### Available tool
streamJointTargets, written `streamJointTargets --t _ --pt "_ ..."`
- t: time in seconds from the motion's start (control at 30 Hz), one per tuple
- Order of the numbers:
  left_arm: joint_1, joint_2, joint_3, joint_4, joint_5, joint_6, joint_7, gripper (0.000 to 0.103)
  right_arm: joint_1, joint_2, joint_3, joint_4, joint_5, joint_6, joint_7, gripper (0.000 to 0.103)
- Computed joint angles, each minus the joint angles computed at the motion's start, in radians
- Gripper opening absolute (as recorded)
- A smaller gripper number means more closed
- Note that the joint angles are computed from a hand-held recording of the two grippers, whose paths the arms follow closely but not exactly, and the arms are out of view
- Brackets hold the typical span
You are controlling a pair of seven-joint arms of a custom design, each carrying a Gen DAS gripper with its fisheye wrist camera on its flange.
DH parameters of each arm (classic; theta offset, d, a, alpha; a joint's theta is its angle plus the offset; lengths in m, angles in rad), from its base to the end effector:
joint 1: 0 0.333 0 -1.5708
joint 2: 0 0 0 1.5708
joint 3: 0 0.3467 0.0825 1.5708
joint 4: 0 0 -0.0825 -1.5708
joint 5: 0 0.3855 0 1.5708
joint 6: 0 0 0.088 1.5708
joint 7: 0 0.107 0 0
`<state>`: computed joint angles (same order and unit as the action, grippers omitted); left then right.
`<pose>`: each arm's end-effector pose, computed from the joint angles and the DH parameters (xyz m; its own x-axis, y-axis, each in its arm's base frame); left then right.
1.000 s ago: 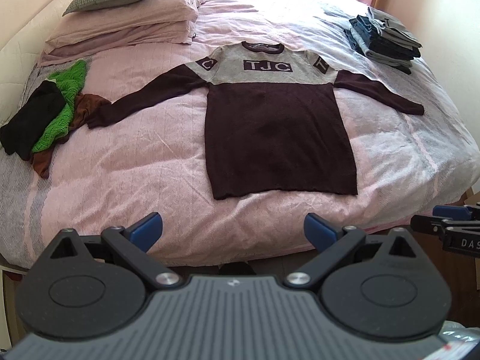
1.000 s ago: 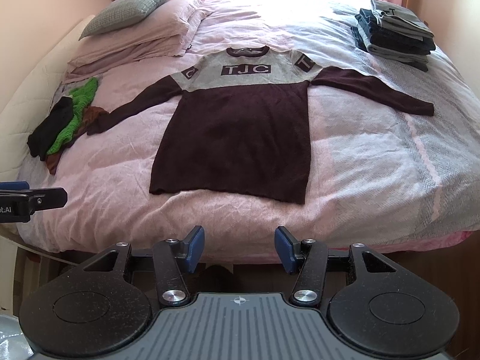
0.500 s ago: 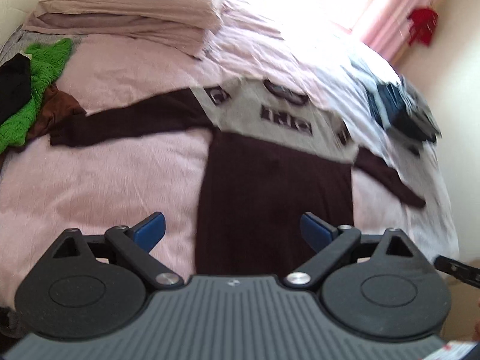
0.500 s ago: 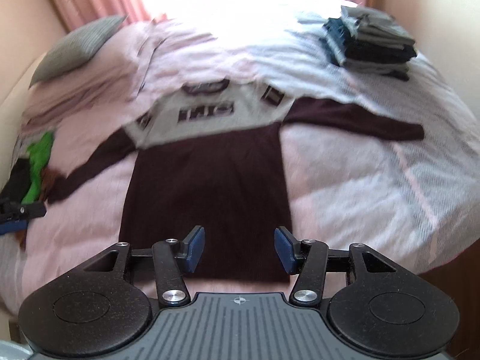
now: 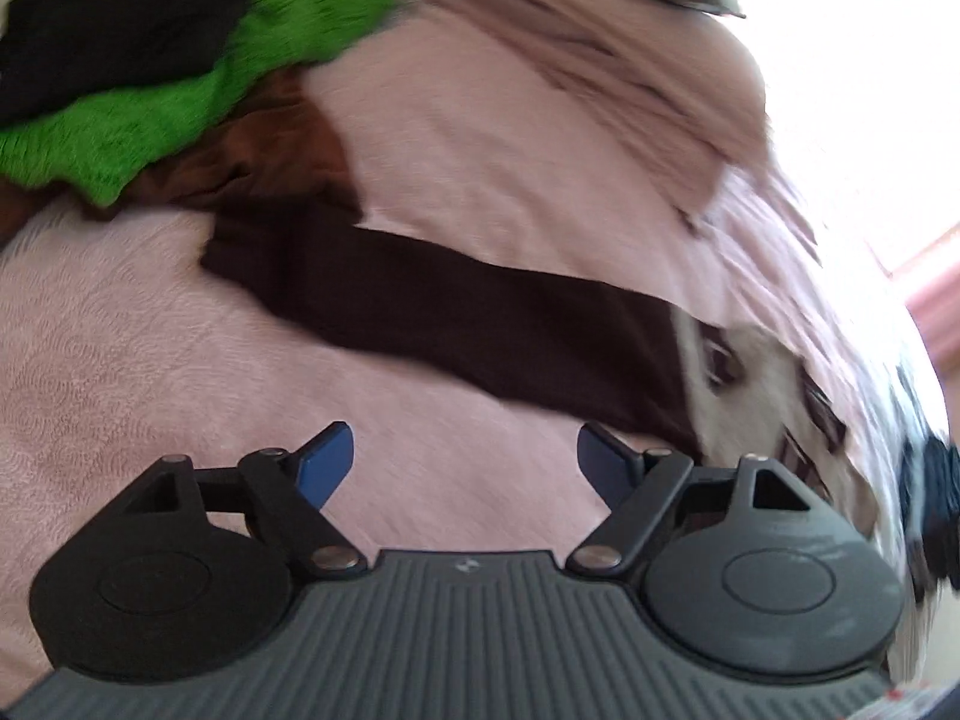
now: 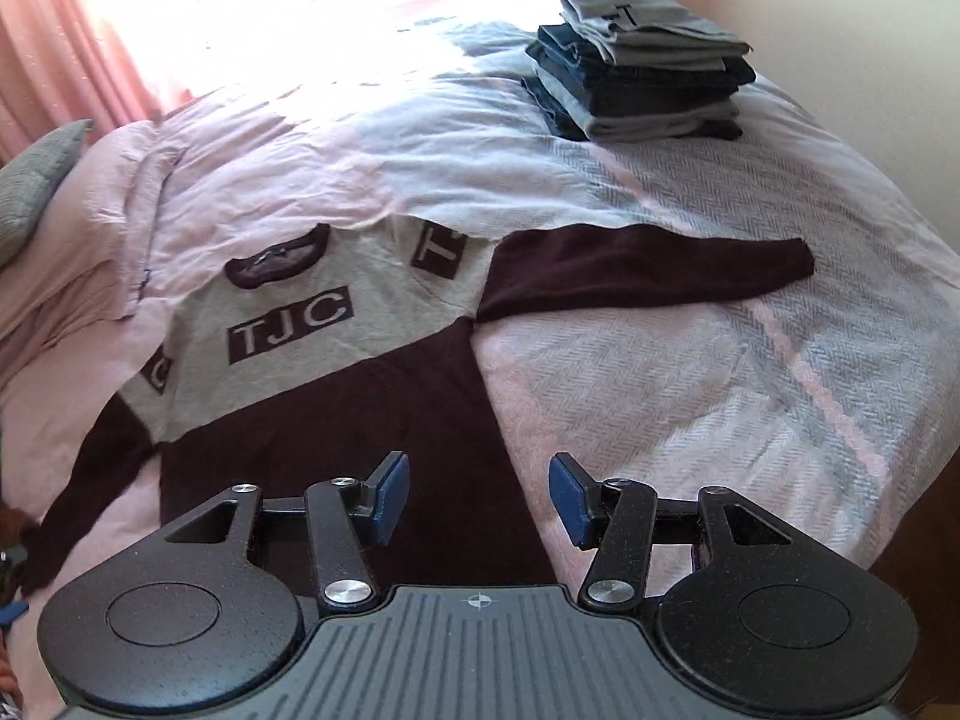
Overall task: Fold large clothes
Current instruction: 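Grasp the sleeve cuff with the left tool and fold it across the body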
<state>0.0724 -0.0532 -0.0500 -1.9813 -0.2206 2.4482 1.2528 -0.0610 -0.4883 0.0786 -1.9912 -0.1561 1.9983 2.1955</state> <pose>0.5834 0.0123 0.5769 0.3616 -0.8672 0.3423 -0.7835 -0.4816 -0.3926 0.4179 0.0089 0.7343 -0.5163 -0.8483 -0.1176 -0.7126 0.5017 -0.4904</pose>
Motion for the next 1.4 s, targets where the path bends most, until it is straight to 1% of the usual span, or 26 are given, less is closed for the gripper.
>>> streamJointTargets --t 0.03,0.07,0.1,0.17,0.23,0.33,0.4,0.47,0.53,0.6,0.63,0.7,0.77,0.83,0.87,0.9,0.97,1.03,1.1,1.13,1.17,1.2,1.23,1.27,1.3,1.4 --pt "0.008 0.036 0.001 0.017 0.047 0.002 -0.041 0.075 -0.004 0.016 0.0 -0.004 -0.003 0.012 0.009 0.049" --pt "0.015 0.064 0.003 0.028 0.085 0.014 -0.076 0.071 -0.005 0.031 -0.003 -0.01 -0.002 0.027 0.014 0.049" --pt "0.023 0.088 0.006 0.03 0.102 0.035 -0.105 0.068 -0.003 0.043 -0.006 -0.017 0.0 0.042 0.014 0.049" --pt "0.041 0.119 0.01 0.023 0.104 0.082 -0.152 0.068 0.001 0.065 -0.006 -0.029 -0.009 0.063 0.014 0.049" --pt "0.06 0.149 0.011 0.026 0.089 0.106 -0.197 0.068 0.006 0.079 -0.006 -0.044 -0.02 0.074 0.008 0.049" --pt "0.095 0.166 -0.009 -0.009 -0.066 0.223 -0.184 0.068 0.018 0.092 -0.01 -0.069 -0.027 0.082 -0.008 0.049" --pt "0.12 0.175 -0.038 -0.033 -0.233 0.307 -0.13 0.067 0.022 0.096 -0.014 -0.088 -0.031 0.088 -0.014 0.049" --pt "0.136 0.186 -0.061 -0.044 -0.361 0.357 -0.099 0.066 0.023 0.095 -0.022 -0.112 -0.028 0.1 -0.019 0.049" --pt "0.136 0.189 -0.07 -0.061 -0.407 0.398 -0.097 0.06 0.022 0.098 -0.032 -0.13 -0.017 0.11 -0.027 0.049" --pt "0.13 0.183 -0.064 -0.079 -0.394 0.417 -0.131 0.043 0.02 0.101 -0.043 -0.144 -0.007 0.126 -0.04 0.049" --pt "0.128 0.178 -0.061 -0.088 -0.388 0.424 -0.151 0.039 0.018 0.102 -0.049 -0.152 -0.001 0.138 -0.051 0.049" --pt "0.118 0.168 -0.042 -0.099 -0.324 0.414 -0.235 0.016 0.014 0.108 -0.06 -0.16 0.008 0.156 -0.077 0.049" --pt "0.107 0.157 -0.027 -0.096 -0.244 0.391 -0.311 0.011 0.006 0.115 -0.071 -0.161 0.014 0.174 -0.104 0.049" --pt "0.086 0.14 -0.021 -0.091 -0.113 0.403 -0.339 0.009 -0.005 0.112 -0.081 -0.166 0.014 0.2 -0.129 0.049" --pt "0.075 0.136 -0.028 -0.077 -0.065 0.417 -0.317 0.009 -0.013 0.109 -0.083 -0.169 0.009 0.211 -0.139 0.049" --pt "0.068 0.128 -0.044 -0.064 -0.06 0.433 -0.267 0.008 -0.023 0.104 -0.087 -0.172 0.002 0.221 -0.15 0.049" --pt "0.052 0.119 -0.096 -0.023 -0.167 0.451 -0.082 0.008 -0.044 0.102 -0.091 -0.169 -0.009 0.223 -0.162 0.049" --pt "0.021 0.116 -0.149 0.035 -0.316 0.45 0.134 0.008 -0.065 0.098 -0.099 -0.167 -0.011 0.227 -0.163 0.049" --pt "-0.013 0.12 -0.213 0.106 -0.591 0.422 0.437 0.008 -0.086 0.094 -0.106 -0.166 -0.011 0.236 -0.155 0.049" --pt "-0.031 0.122 -0.241 0.144 -0.724 0.384 0.592 0.009 -0.096 0.093 -0.11 -0.164 -0.011 0.239 -0.151 0.049" --pt "-0.05 0.129 -0.259 0.176 -0.812 0.338 0.71 0.01 -0.105 0.093 -0.113 -0.164 -0.009 0.245 -0.148 0.049" --pt "-0.07 0.139 -0.272 0.205 -0.877 0.275 0.808 0.016 -0.111 0.094 -0.117 -0.163 -0.006 0.251 -0.148 0.049" --pt "-0.092 0.151 -0.278 0.226 -0.888 0.225 0.858 0.02 -0.117 0.094 -0.121 -0.161 -0.002 0.253 -0.151 0.049" --pt "-0.118 0.161 -0.281 0.233 -0.877 0.204 0.882 0.029 -0.122 0.095 -0.125 -0.159 0.001 0.254 -0.157 0.049" --pt "-0.145 0.171 -0.276 0.233 -0.828 0.196 0.872 0.036 -0.126 0.096 -0.13 -0.157 0.006 0.253 -0.167 0.049" --pt "-0.21 0.188 -0.23 0.196 -0.579 0.178 0.709 0.036 -0.127 0.094 -0.151 -0.169 0.039 0.278 -0.211 0.049"
